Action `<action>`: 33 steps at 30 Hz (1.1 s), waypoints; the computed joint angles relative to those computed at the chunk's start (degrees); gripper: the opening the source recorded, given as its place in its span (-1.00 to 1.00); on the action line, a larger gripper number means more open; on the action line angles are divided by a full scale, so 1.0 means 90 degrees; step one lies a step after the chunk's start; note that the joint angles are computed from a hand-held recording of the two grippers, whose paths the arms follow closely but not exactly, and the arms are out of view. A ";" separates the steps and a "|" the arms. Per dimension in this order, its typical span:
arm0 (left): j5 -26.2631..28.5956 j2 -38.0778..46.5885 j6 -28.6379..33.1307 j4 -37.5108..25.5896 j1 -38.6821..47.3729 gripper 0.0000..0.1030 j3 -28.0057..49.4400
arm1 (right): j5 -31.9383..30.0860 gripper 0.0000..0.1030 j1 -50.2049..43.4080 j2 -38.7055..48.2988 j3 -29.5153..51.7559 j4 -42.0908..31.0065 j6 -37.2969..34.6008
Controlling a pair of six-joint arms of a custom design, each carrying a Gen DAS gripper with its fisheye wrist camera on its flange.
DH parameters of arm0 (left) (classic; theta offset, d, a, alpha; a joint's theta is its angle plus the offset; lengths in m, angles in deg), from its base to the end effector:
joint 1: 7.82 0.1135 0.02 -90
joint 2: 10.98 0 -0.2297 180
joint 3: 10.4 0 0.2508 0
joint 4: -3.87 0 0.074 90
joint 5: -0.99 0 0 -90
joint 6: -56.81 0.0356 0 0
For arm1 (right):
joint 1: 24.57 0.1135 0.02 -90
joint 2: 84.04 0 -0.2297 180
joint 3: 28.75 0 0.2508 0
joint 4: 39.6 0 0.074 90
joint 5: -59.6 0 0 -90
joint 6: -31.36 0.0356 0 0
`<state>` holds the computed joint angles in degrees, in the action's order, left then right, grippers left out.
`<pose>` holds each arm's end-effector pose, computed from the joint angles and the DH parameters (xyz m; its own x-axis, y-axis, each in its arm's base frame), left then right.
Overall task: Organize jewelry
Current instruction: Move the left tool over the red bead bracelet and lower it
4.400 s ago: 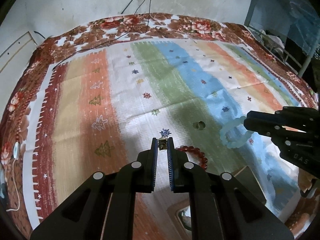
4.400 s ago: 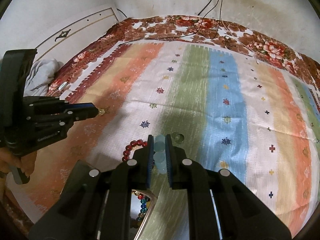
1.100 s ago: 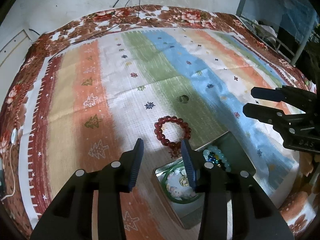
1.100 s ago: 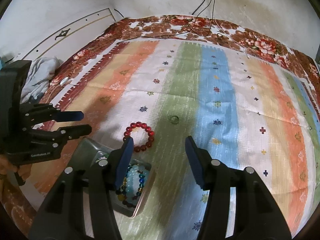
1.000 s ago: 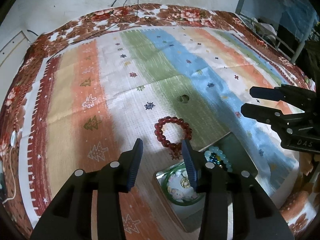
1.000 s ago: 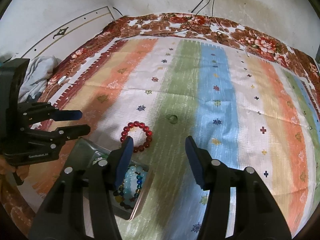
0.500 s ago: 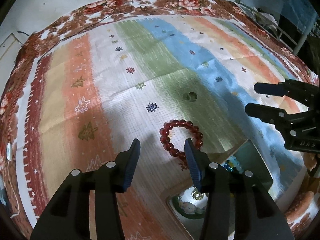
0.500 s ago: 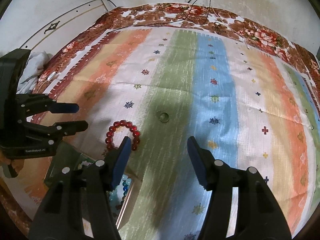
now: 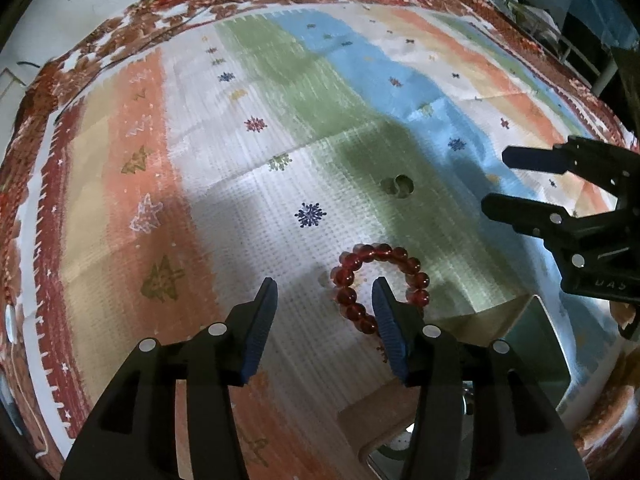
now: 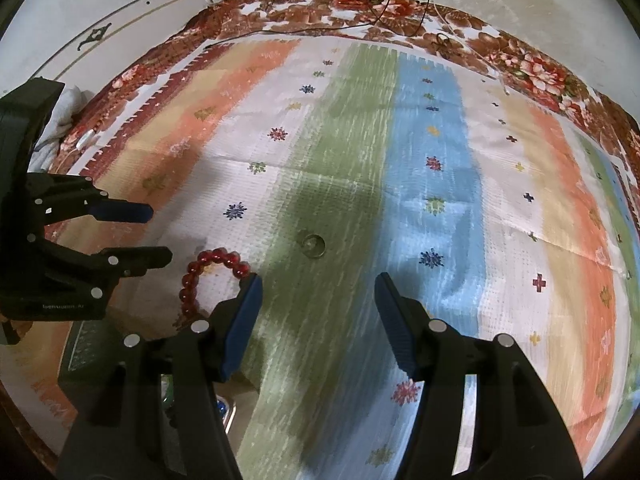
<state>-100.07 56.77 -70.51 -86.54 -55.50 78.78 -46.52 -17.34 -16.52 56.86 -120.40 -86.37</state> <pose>0.1434 -0.1474 0.3160 -0.9117 0.1174 -0.3938 0.1592 0.9844 -0.0751 0.2172 0.0375 0.3075 -0.6654 -0.5350 -0.5206 -0.6290 0.7774 0.0051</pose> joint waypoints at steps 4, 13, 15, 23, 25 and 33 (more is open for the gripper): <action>0.0427 0.0043 0.0182 0.0232 0.0283 -0.04 -0.0140 | 0.0169 0.14 0.0192 0.0201 -0.0073 0.0230 0.0054; 0.1021 0.0259 0.0521 0.0579 0.0676 0.01 -0.0348 | 0.0364 0.14 0.0434 0.0571 -0.0174 0.0621 0.0181; 0.1050 0.0343 0.0561 0.0571 0.0670 0.01 -0.0332 | 0.0392 0.14 0.0488 0.0641 -0.0184 0.0675 0.0178; 0.1366 0.0717 0.0830 0.0596 0.0847 0.13 -0.0272 | 0.0568 0.11 0.0783 0.1049 -0.0087 0.0907 0.0304; 0.1362 0.0821 0.0873 0.0568 0.0841 0.13 -0.0215 | 0.0599 0.11 0.0804 0.1119 -0.0100 0.0971 0.0304; 0.1416 0.1092 0.1025 0.0521 0.0859 0.13 -0.0005 | 0.0738 0.11 0.0865 0.1365 -0.0127 0.1178 0.0295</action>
